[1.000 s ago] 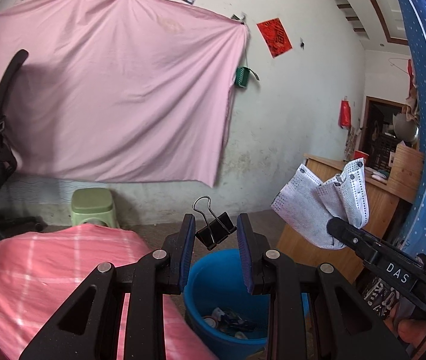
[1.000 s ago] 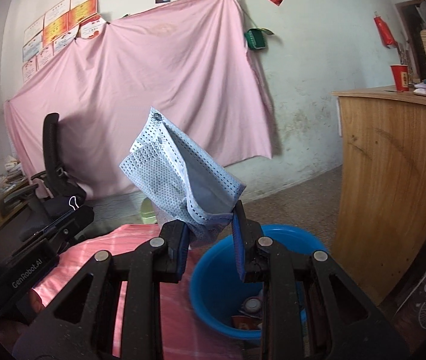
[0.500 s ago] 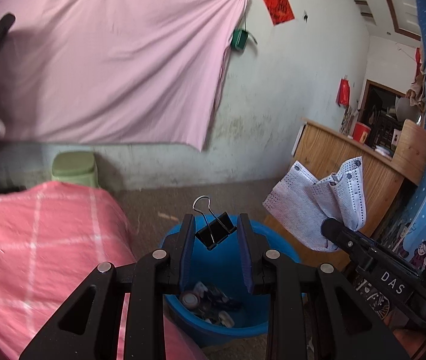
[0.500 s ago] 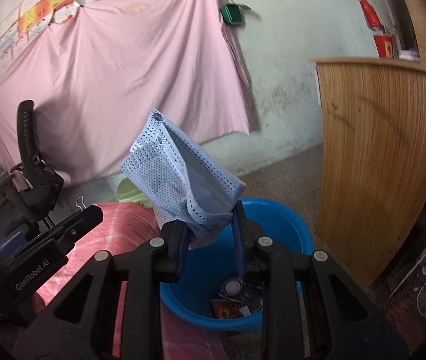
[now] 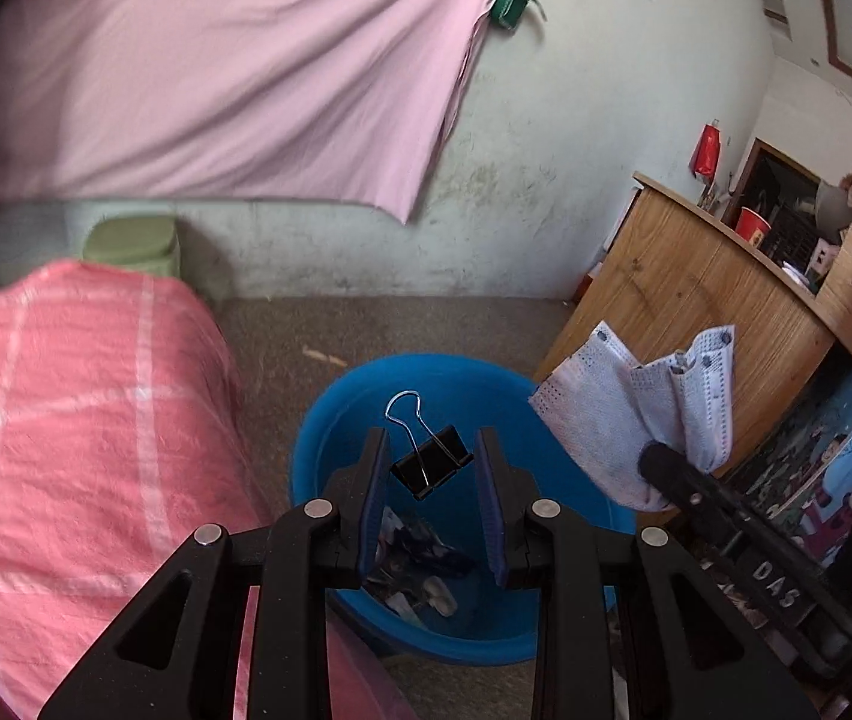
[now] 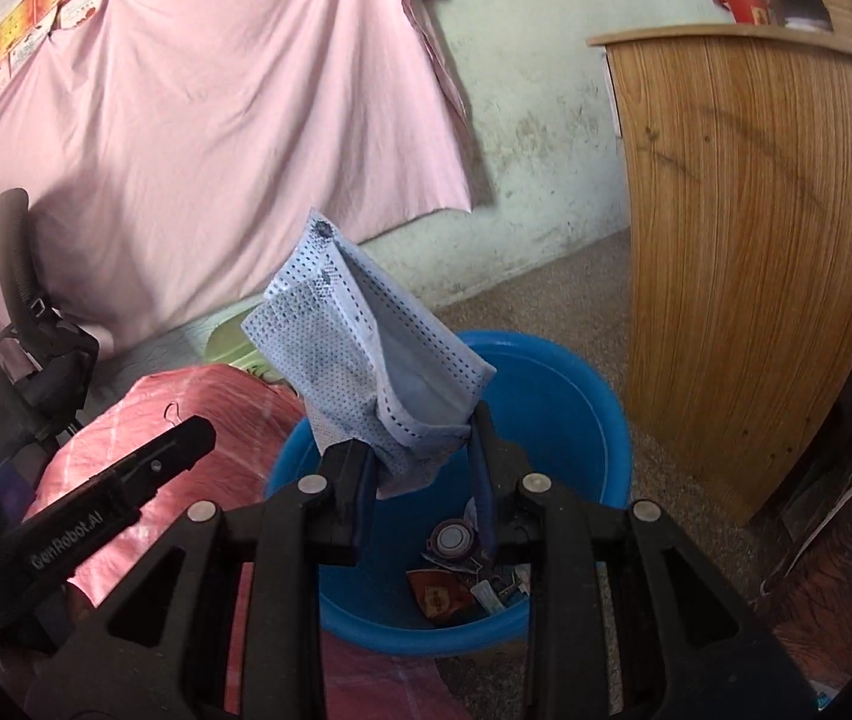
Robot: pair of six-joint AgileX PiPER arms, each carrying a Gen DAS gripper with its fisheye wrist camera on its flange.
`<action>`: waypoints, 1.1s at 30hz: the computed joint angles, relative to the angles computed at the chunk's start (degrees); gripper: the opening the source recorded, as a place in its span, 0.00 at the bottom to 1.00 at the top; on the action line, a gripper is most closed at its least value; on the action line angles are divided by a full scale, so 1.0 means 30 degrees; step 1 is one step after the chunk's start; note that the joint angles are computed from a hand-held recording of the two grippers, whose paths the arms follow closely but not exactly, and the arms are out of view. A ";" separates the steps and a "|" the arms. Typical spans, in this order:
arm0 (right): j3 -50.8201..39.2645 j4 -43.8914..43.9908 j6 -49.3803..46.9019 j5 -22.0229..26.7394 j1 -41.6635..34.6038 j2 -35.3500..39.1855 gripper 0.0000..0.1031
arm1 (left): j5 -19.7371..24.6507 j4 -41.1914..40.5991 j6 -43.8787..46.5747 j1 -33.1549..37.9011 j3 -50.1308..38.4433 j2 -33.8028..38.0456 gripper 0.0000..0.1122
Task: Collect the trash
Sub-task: 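Carry the clip and mask over the blue bucket with both tools, then open both tools to drop the clip and mask into the bucket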
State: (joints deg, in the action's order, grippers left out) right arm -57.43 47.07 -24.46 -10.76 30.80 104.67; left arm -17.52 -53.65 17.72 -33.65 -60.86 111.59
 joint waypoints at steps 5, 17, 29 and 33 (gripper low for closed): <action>-0.0534 -0.0772 0.0991 0.0321 -0.0298 0.0903 0.45 | 0.1490 0.1455 -0.1889 0.0870 -0.0384 0.0331 0.22; -0.1254 -0.0055 0.0462 0.0720 -0.0537 0.1868 0.59 | 0.2508 -0.3645 0.3274 0.1254 -0.1299 0.0709 0.28; -0.0801 0.2231 -0.1967 0.0384 -0.0632 0.0913 0.68 | 0.1053 -0.8015 0.7815 0.0864 -0.0960 0.0083 0.38; -0.0280 0.2480 -0.2324 0.0044 -0.0582 0.0237 0.75 | 0.0456 -0.7548 0.7315 0.0865 -0.0410 -0.0430 0.44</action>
State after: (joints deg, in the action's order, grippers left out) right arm -58.27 54.52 -31.43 -10.63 29.05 105.38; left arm -16.15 -76.30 39.67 -31.05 -62.09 110.30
